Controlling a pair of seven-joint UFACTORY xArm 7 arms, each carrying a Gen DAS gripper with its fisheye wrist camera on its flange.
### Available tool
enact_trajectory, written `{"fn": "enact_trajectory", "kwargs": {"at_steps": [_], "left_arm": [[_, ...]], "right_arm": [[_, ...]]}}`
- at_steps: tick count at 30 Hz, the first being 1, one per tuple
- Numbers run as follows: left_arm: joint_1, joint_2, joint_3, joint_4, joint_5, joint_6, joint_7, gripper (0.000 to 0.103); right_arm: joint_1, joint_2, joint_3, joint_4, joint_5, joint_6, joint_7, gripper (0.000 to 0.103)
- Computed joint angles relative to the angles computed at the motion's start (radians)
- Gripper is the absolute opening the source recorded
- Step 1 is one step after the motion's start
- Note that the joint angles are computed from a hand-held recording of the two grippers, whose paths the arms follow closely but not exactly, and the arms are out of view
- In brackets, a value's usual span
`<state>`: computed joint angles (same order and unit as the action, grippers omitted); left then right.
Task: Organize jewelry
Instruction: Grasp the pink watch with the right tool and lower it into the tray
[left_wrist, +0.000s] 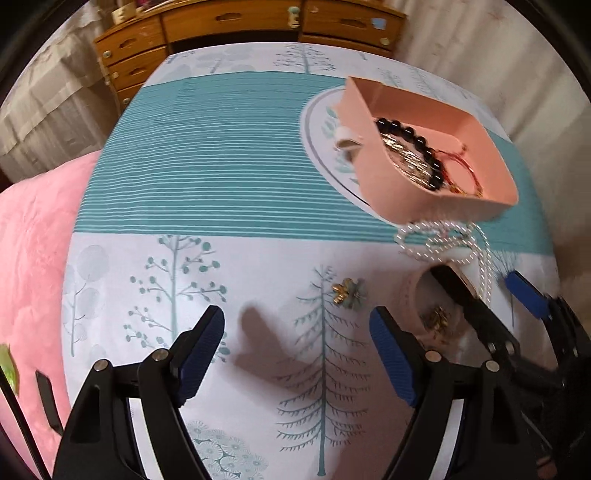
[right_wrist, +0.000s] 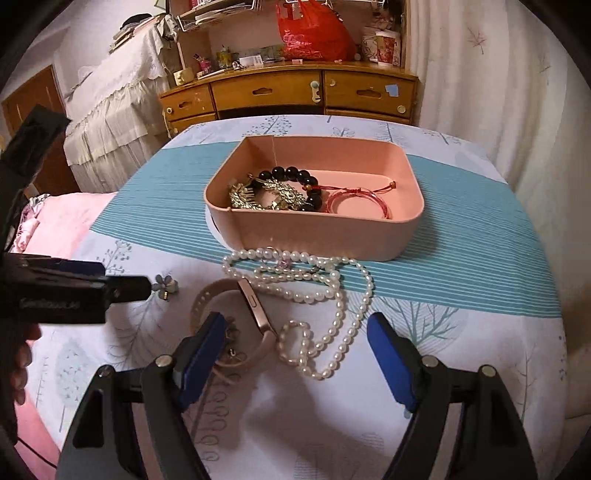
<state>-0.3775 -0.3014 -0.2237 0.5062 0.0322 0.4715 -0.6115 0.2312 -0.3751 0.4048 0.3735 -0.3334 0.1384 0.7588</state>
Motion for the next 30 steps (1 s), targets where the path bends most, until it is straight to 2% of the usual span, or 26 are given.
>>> {"fn": "enact_trajectory", "kwargs": {"at_steps": [3,10,11,15,19,23,26,30], "left_arm": [[-0.019,-0.014,0.001,-0.028,0.0,-0.064,0.048,0.08],[0.029,0.008,-0.066,-0.048,0.145,-0.173,0.008,0.08],[0.029,0.014,-0.065,-0.049,0.154,-0.184,0.01,0.077],[0.023,0.034,-0.058,-0.041,0.173,-0.207,0.026,0.055],[0.024,0.054,-0.06,-0.039,0.182,-0.234,0.024,0.042],[0.044,0.069,-0.07,-0.035,0.217,-0.253,0.004,0.024],[0.076,0.071,-0.097,-0.029,0.277,-0.246,-0.053,0.019],[0.072,0.072,-0.086,-0.029,0.291,-0.246,-0.073,0.015]], "right_arm": [[-0.009,0.011,0.016,0.013,-0.01,0.028,0.022,0.057],[0.01,0.041,0.018,0.036,-0.055,0.023,0.01,0.04],[0.013,0.047,0.018,0.042,-0.06,0.028,0.008,0.037],[0.013,0.067,0.032,0.066,-0.095,0.051,0.018,0.024],[0.032,0.085,0.011,0.08,-0.11,0.066,0.03,0.014],[0.068,0.092,-0.033,0.082,-0.083,0.064,-0.001,0.013],[0.094,0.09,-0.059,0.082,-0.05,0.067,-0.033,0.012],[0.114,0.08,-0.08,0.08,-0.007,0.062,-0.072,0.012]]}}
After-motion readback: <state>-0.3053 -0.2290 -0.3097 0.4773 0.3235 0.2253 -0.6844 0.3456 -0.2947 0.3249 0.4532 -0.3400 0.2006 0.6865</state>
